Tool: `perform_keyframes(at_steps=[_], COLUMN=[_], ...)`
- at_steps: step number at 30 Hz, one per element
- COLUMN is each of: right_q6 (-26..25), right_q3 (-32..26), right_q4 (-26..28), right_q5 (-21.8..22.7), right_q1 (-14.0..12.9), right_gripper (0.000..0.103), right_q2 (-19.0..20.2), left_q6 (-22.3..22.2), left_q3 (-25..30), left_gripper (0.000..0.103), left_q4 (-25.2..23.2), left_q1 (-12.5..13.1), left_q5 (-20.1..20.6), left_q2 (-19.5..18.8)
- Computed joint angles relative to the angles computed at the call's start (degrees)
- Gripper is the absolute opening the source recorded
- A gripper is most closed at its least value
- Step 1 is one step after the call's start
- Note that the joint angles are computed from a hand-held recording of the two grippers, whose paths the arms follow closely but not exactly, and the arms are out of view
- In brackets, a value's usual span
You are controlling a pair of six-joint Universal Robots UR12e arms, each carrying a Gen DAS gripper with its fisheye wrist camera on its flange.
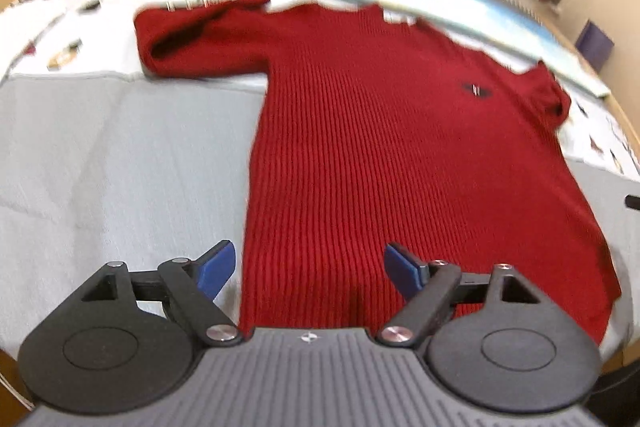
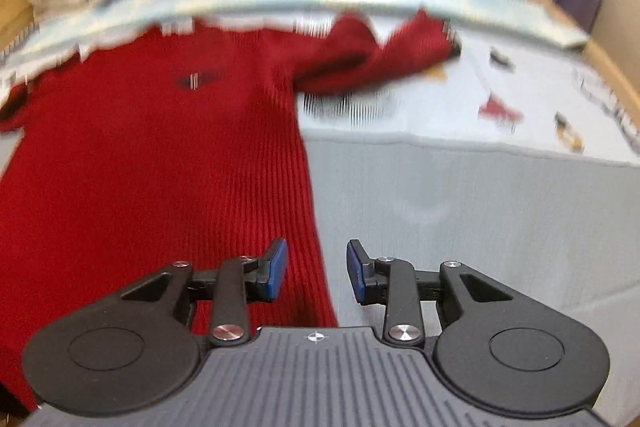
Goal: Fold small clothes
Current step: 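Open both grippers and lift them off the flattened sweater, then move the left gripper to the sleeve cuff with the black button strip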
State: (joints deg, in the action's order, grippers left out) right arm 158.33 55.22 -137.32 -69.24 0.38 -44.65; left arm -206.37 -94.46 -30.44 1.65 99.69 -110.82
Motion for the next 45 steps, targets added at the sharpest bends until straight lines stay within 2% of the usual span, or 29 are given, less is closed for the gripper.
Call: perform_keyframes(at_steps=[4, 9, 10, 13, 16, 21, 26, 29, 30, 32, 34, 42, 45], right_q6=[4.2, 5.2, 5.6, 6.6, 8.0, 11.8, 12.4, 11.7, 11.5, 10.5, 9.6, 9.4, 8.1], right_q3=[-0.2, -1.2, -1.3, -1.0, -0.4, 0.1, -0.3, -0.6, -0.8, -1.1, -1.3, -2.9, -2.9], right_q4=[-6.3, -7.0, -7.1, -8.4, -11.7, -17.2, -18.5, -18.0, -17.6, -17.2, -17.3, -15.3, -15.0], right_q5=[0.5, 0.6, 1.2, 2.4, 3.4, 5.1, 5.3, 5.8, 6.3, 7.3, 8.1, 9.5, 9.6], right_q1=[0.0, 0.5, 0.6, 0.8, 1.0, 1.4, 2.1, 2.5, 2.7, 2.9, 3.3, 4.4, 4.8], right_gripper=[0.036, 0.038, 0.038, 0.038, 0.038, 0.038, 0.038, 0.038, 0.040, 0.045, 0.046, 0.052, 0.053], right_q2=[0.6, 1.0, 1.0, 0.9, 0.8, 0.8, 0.7, 0.7, 0.8, 0.8, 0.8, 1.1, 0.9], left_q6=[0.4, -0.1, -0.3, 0.5, 1.2, -0.3, -1.0, 5.4, 8.4, 11.9, 14.7, 22.9, 22.0], left_q3=[-0.3, -0.4, -0.6, -2.1, -1.4, -1.2, -0.3, 2.1, 3.1, 4.9, 7.2, 18.5, 19.9], left_gripper=[0.088, 0.088, 0.088, 0.088, 0.088, 0.088, 0.088, 0.089, 0.090, 0.097, 0.099, 0.099, 0.099], left_q4=[3.5, 5.1, 6.0, 10.2, 11.0, 12.2, 13.4, 13.5, 14.9, 17.5, 19.1, 18.1, 17.2], left_q1=[-1.1, -1.7, -1.7, -0.9, -1.3, -1.5, -1.6, -3.0, -3.5, -4.0, -4.0, -2.6, -1.4], left_q5=[4.1, 6.9, 7.2, 4.4, 6.5, 9.5, 9.7, 15.3, 17.6, 19.4, 19.4, 18.6, 17.4], left_q2=[-0.1, -0.2, -0.2, 0.4, -0.2, -0.2, -0.2, -0.9, -1.4, -2.2, -3.2, -9.0, -10.5])
